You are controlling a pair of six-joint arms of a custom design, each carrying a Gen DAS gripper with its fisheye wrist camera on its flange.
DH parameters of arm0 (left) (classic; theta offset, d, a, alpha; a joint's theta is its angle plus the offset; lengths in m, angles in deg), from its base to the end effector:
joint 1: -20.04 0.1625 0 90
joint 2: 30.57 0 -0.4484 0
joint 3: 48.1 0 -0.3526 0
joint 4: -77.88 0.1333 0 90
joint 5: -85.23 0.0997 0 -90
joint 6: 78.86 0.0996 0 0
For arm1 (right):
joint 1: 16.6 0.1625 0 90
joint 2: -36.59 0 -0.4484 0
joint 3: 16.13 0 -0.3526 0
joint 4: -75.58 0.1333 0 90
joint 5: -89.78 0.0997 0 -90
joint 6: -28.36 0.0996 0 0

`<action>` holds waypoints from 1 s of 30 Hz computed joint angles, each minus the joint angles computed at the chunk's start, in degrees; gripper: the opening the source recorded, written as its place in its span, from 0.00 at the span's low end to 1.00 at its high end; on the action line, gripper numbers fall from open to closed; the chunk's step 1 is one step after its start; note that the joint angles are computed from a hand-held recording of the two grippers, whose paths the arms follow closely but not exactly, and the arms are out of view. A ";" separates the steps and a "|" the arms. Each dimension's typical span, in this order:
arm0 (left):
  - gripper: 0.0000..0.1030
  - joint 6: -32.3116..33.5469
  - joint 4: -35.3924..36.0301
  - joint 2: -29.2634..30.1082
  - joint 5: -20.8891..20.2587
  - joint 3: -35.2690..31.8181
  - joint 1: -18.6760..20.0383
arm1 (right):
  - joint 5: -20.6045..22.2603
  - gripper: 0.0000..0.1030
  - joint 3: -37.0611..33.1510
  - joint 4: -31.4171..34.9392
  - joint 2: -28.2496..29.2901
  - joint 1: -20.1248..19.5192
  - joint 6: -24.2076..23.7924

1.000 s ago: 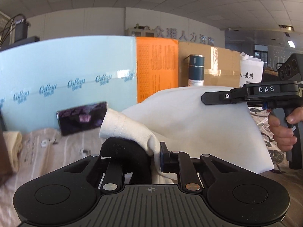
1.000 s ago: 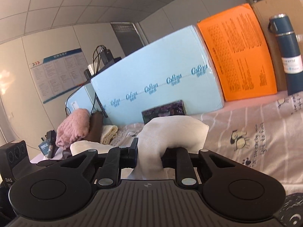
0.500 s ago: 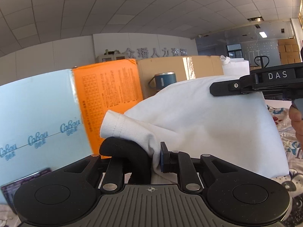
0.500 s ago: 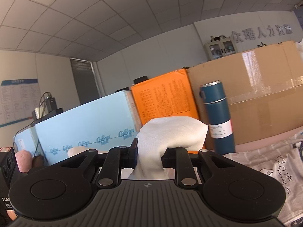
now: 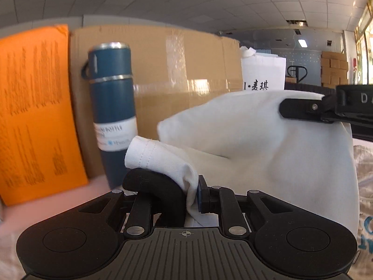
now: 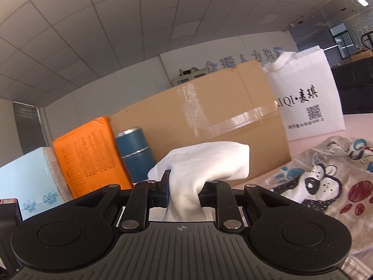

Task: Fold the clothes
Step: 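Grasp the folded shirt end with both tools and lift it, then fold the lifted shirt end over onto the stack and open both tools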

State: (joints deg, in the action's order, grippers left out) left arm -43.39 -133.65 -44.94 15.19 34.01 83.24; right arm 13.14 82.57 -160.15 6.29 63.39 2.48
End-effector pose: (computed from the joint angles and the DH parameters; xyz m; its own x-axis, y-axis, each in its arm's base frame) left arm -0.1674 -0.7024 -0.0274 -0.6299 0.4509 -0.6324 0.7758 0.3262 -0.5401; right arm 0.0438 -0.6509 0.1369 -0.9139 -0.1419 0.3803 -0.4010 0.1712 -0.8999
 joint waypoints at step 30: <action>0.98 -2.99 -9.60 -10.27 3.94 15.66 0.48 | -25.43 0.88 -5.98 -17.19 6.28 1.50 1.60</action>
